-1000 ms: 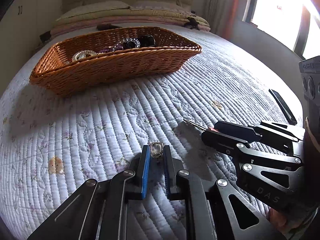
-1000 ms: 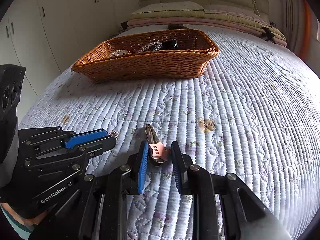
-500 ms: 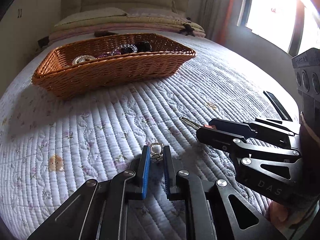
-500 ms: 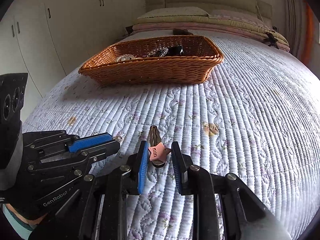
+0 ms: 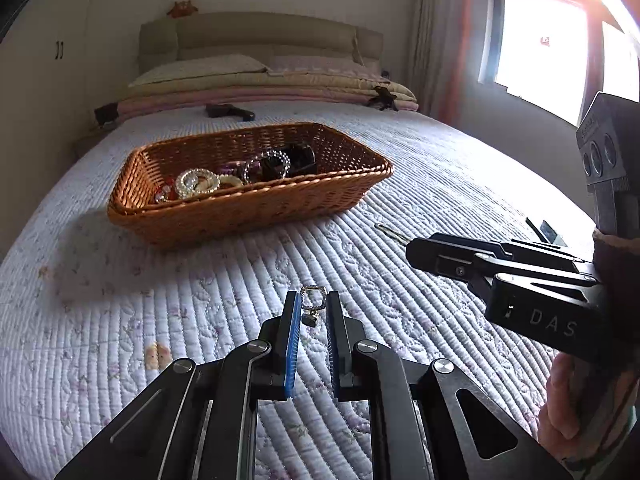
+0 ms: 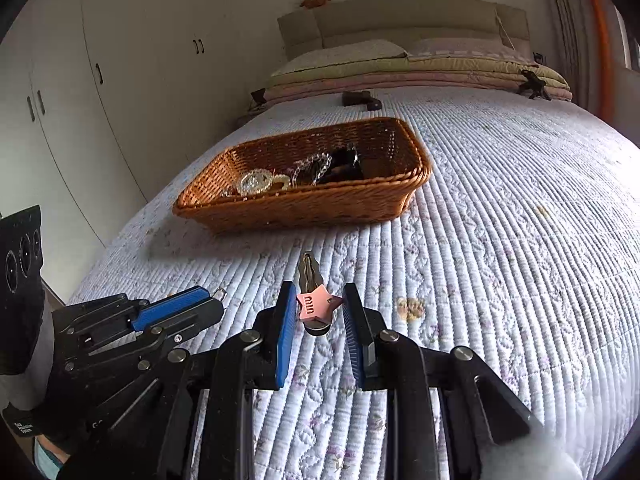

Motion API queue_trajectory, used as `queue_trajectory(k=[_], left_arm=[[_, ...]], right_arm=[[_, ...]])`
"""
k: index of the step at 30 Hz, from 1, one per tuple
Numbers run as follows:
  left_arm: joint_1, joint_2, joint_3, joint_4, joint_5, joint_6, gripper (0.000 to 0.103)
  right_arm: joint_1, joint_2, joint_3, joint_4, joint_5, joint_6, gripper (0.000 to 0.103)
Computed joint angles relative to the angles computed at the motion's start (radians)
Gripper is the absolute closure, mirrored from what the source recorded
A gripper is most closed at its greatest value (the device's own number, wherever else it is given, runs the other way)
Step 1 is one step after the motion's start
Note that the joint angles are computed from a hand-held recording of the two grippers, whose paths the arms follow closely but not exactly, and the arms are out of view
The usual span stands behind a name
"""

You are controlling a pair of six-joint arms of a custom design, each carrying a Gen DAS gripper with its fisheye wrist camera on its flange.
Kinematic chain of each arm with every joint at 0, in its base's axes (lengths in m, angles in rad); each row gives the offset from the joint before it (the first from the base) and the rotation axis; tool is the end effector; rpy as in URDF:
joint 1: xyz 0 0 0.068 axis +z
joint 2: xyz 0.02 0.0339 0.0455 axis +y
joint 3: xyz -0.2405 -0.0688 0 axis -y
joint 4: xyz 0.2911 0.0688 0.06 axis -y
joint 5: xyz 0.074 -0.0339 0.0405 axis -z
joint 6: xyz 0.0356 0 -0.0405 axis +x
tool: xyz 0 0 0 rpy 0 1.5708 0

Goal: Organize jewelry
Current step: 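Carry both items into the basket and open both tools to release them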

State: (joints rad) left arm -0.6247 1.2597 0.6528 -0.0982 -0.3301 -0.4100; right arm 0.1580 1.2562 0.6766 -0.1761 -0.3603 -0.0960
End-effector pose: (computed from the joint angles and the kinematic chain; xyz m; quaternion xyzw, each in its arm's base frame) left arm 0.2515 -0.1671 0.1559 0.0274 0.8977 -0.0750 0.4334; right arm 0.2944 0.0596 0.1594 -0.1849 0.8870 0.1765 0.3847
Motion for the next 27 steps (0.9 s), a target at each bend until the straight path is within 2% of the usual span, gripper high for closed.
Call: queue_trajectory(k=[4,9,15,21,27], left_arm=[[0.025,-0.025,0.028,-0.036,0.013,0.018,0.091],[0.078,-0.015,0.087,-0.048,0.031,0.075,0.091],[0.152,0.031,0.167,-0.029,0.073,0.132,0.091],[0.182,0.079,0.235,-0.030,0.077,0.154,0.091],[0.245,0.134,0.275,-0.006,0.160,0.142,0.091]], right_arm=[[-0.033,0.040,0.107,-0.071,-0.096,0.044,0.076],[-0.004,0.065,0.211,-0.069,-0.012,0.052,0.076],[0.017,0.091,0.279,-0.052,0.018,0.056,0.076],[0.033,0.141,0.304,-0.024,0.036,0.048,0.076],[0.058,0.222,0.370,-0.015,0.064,0.046,0.076]])
